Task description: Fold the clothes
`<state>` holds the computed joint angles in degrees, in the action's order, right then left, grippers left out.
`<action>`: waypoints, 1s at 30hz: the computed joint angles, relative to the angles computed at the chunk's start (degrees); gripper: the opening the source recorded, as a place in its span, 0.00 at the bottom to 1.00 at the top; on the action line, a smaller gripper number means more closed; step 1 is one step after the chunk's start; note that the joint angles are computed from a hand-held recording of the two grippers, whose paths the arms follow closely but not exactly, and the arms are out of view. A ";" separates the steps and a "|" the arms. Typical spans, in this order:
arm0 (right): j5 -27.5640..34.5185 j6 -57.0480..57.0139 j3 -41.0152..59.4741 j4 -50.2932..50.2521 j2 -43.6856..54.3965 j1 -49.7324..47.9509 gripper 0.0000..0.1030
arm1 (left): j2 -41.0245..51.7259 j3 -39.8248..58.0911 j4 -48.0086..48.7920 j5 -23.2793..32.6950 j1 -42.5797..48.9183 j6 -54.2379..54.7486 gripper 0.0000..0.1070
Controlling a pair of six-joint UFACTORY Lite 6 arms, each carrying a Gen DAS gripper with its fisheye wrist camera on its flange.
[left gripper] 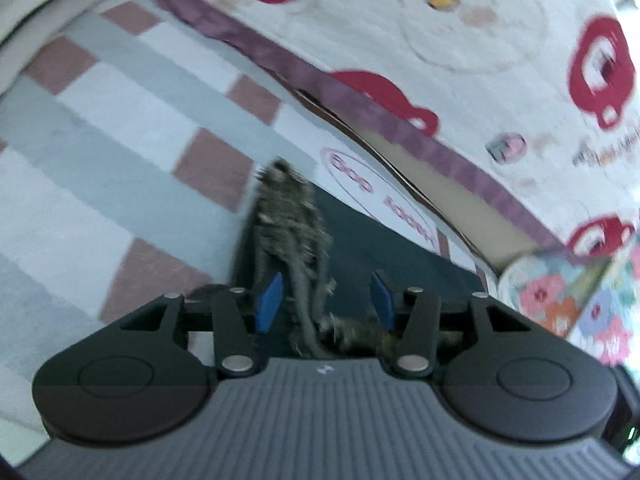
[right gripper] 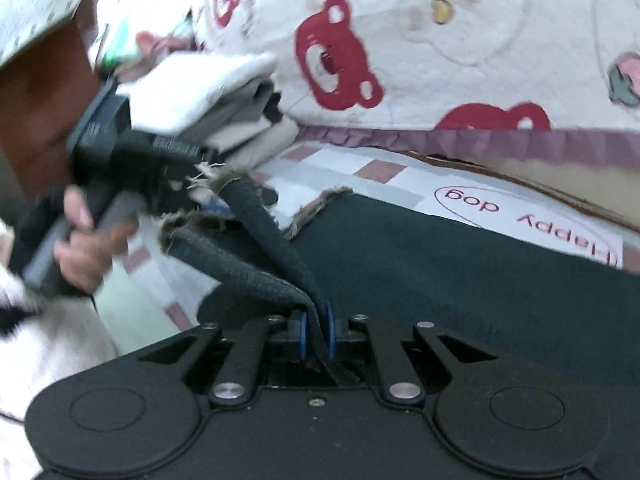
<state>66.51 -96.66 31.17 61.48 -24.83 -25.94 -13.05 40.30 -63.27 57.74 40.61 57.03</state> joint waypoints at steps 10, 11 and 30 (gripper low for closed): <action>3.74 -1.24 -3.07 -1.15 -0.14 -4.37 0.11 | 5.64 0.97 5.68 0.81 -4.58 -11.61 0.69; 3.90 -1.01 -3.06 -1.27 -0.16 -4.27 0.12 | 5.01 0.52 5.57 -0.04 -5.22 -12.19 0.66; 11.49 -4.76 -1.05 -14.56 7.56 -15.45 0.41 | -5.69 -1.65 30.47 -20.06 -22.26 -33.11 0.07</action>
<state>78.00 -101.42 30.12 46.92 -17.27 -41.39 -18.74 38.65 -32.80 37.68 18.34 23.91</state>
